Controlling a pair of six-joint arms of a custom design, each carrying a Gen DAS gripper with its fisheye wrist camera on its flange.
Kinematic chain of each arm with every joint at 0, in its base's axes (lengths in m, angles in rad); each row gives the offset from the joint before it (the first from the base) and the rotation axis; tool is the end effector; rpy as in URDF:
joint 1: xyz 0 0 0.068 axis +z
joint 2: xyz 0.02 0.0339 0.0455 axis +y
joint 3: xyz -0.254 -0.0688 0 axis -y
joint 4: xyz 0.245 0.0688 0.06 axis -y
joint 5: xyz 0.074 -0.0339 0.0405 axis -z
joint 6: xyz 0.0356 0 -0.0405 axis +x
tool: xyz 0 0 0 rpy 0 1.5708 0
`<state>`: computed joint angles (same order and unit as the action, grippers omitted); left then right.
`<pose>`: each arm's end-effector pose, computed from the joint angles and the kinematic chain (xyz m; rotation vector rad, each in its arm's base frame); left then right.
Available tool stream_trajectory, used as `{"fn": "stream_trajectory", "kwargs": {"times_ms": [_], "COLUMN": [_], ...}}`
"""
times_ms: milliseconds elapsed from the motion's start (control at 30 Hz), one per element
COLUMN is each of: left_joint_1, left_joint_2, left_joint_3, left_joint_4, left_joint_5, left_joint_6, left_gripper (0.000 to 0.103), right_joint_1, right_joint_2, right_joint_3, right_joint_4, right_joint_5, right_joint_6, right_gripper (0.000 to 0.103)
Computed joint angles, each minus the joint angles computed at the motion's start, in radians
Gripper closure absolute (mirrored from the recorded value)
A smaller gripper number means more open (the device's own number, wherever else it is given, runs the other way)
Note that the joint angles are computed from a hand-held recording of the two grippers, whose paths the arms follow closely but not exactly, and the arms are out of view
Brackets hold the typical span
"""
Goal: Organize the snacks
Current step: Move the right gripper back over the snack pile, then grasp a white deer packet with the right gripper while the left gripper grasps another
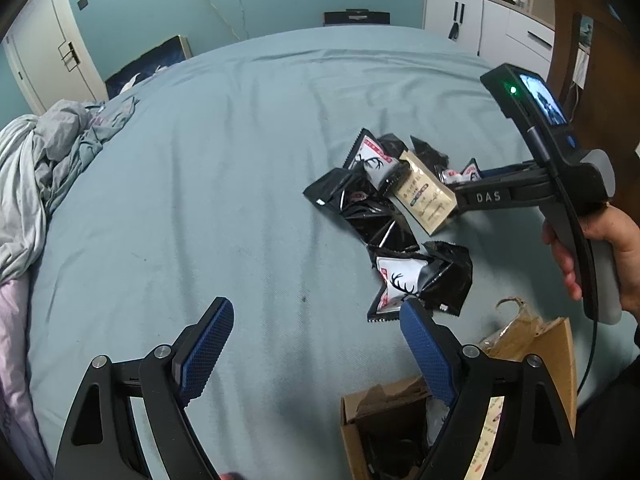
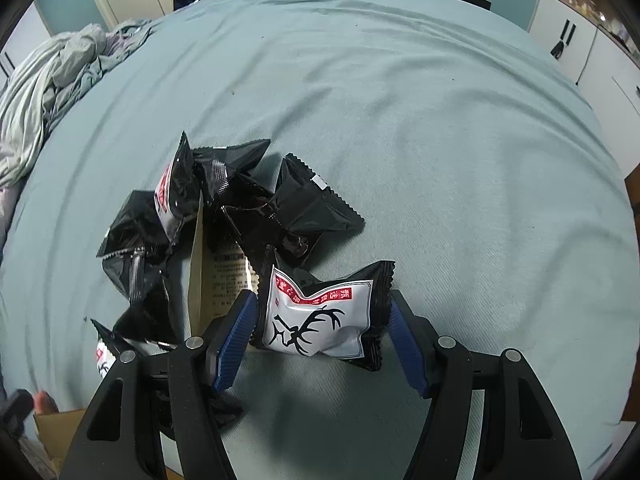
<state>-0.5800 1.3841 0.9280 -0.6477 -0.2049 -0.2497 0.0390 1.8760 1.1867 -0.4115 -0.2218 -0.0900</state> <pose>0.2283 -0.1409 0.2118 0.3695 2.6087 -0.0047 0.3722 0.0224 0.1493 -0.2416 2.6434 0.2792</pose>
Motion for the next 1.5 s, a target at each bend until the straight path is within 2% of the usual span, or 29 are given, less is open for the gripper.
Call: {"fn": "stream_trajectory", "kwargs": {"times_ms": [167, 333, 433, 600, 700, 767, 833, 933, 1067, 1167, 1233, 1267, 1400, 1500], "left_joint_1": [0.004, 0.028, 0.054, 0.102, 0.128, 0.154, 0.162, 0.155, 0.107, 0.071, 0.077, 0.080, 0.089, 0.109], "left_joint_2": [-0.001, 0.004, 0.015, 0.077, 0.147, 0.199, 0.235, 0.281, 0.372, 0.431, 0.453, 0.464, 0.442, 0.373], "left_joint_3": [-0.004, -0.009, -0.012, 0.011, 0.047, 0.075, 0.099, 0.137, 0.219, 0.257, 0.260, 0.263, 0.219, 0.158], "left_joint_4": [-0.003, 0.008, 0.016, 0.031, 0.019, 0.018, 0.019, 0.032, 0.016, 0.002, 0.016, 0.014, 0.064, 0.084], "left_joint_5": [0.001, 0.022, 0.075, 0.209, 0.308, 0.396, 0.436, 0.459, 0.384, 0.332, 0.383, 0.393, 0.418, 0.420], "left_joint_6": [0.003, 0.006, 0.008, 0.004, 0.002, -0.027, -0.057, -0.054, -0.038, -0.015, -0.023, -0.025, -0.042, -0.046], "left_gripper": [0.017, 0.017, 0.017, 0.017, 0.017, 0.017, 0.017, 0.017, 0.018, 0.028, 0.048, 0.070, 0.076, 0.078], "right_joint_1": [-0.002, -0.025, -0.047, -0.078, -0.121, -0.151, -0.185, -0.276, -0.459, -0.594, -0.667, -0.666, -0.510, -0.431], "right_joint_2": [-0.041, -0.113, -0.184, -0.317, -0.412, -0.498, -0.567, -0.702, -0.929, -1.052, -1.076, -1.096, -1.168, -1.165], "right_joint_3": [-0.044, -0.086, -0.122, -0.164, -0.202, -0.247, -0.278, -0.339, -0.442, -0.484, -0.481, -0.486, -0.514, -0.521], "right_joint_4": [0.023, 0.028, 0.020, -0.078, -0.162, -0.194, -0.221, -0.292, -0.423, -0.563, -0.661, -0.686, -0.628, -0.588], "right_joint_5": [-0.011, -0.033, -0.071, -0.103, -0.169, -0.183, -0.201, -0.268, -0.352, -0.416, -0.475, -0.479, -0.366, -0.317], "right_joint_6": [0.014, 0.028, 0.043, 0.051, 0.021, -0.011, -0.028, -0.065, -0.190, -0.302, -0.385, -0.394, -0.290, -0.242], "right_gripper": [0.048, 0.050, 0.050, 0.050, 0.050, 0.050, 0.050, 0.050, 0.050, 0.049, 0.049, 0.049, 0.049, 0.049]}}
